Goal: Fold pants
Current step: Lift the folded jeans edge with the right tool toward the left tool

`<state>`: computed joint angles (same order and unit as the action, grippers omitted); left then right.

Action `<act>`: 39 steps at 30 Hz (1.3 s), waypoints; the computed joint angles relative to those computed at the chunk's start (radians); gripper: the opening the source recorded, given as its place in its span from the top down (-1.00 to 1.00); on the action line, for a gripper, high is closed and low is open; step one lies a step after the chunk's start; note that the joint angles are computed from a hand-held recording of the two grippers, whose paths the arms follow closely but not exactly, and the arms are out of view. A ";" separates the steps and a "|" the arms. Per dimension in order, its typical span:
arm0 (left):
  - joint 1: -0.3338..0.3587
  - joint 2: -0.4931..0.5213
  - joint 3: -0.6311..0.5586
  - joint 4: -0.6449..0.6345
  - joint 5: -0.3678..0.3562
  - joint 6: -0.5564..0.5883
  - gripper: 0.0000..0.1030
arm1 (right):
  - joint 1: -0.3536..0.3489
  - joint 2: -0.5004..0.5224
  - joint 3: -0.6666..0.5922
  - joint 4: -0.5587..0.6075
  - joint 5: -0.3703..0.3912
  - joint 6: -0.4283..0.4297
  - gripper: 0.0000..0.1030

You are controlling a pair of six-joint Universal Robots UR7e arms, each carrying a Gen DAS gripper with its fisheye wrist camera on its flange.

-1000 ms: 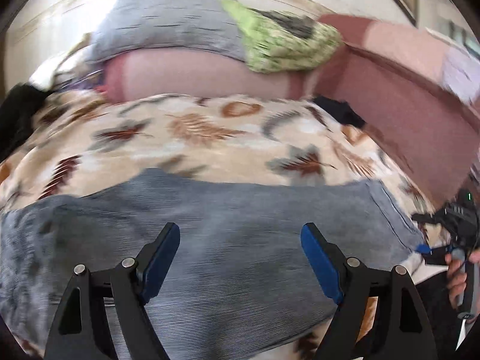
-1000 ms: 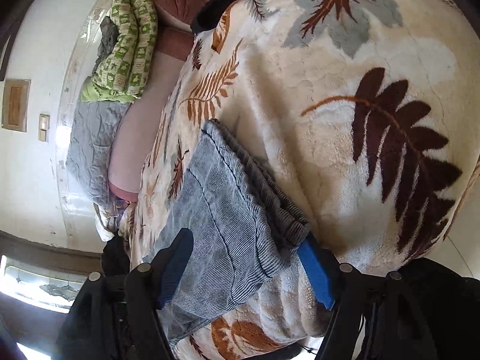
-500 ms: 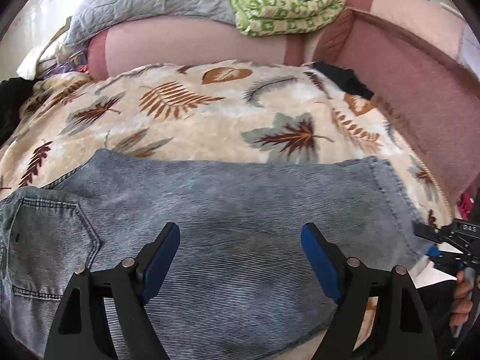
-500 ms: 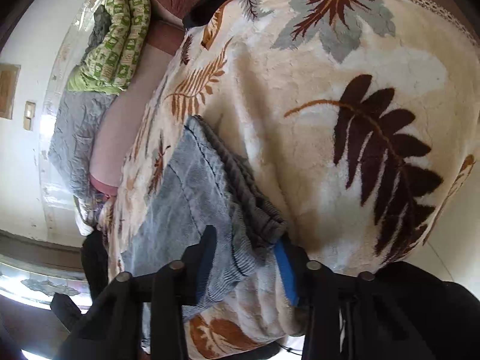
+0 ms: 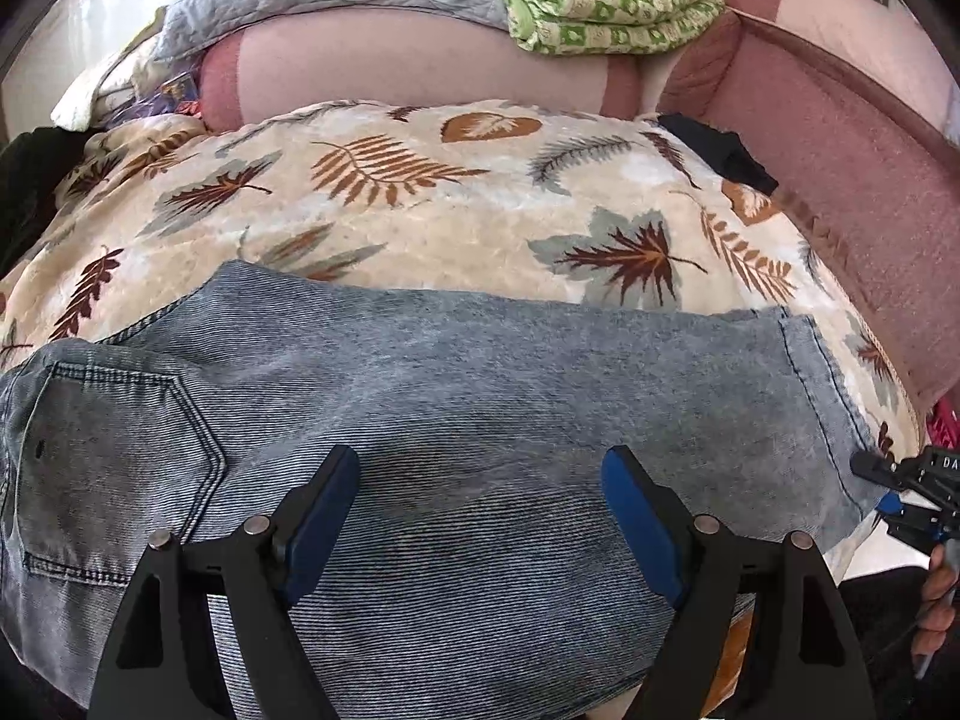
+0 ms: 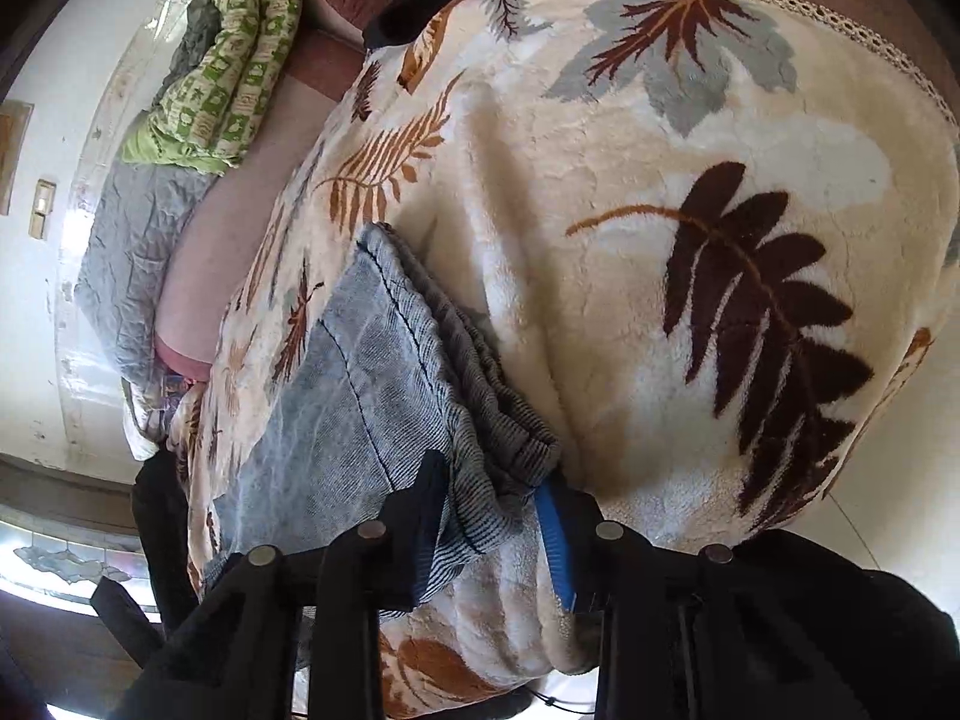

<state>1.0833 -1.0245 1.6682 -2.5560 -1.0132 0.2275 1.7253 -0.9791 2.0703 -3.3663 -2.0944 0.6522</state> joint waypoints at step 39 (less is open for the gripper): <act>-0.026 0.009 0.036 -0.051 0.064 0.049 -0.62 | 0.002 0.002 -0.016 0.040 -0.016 -0.023 0.36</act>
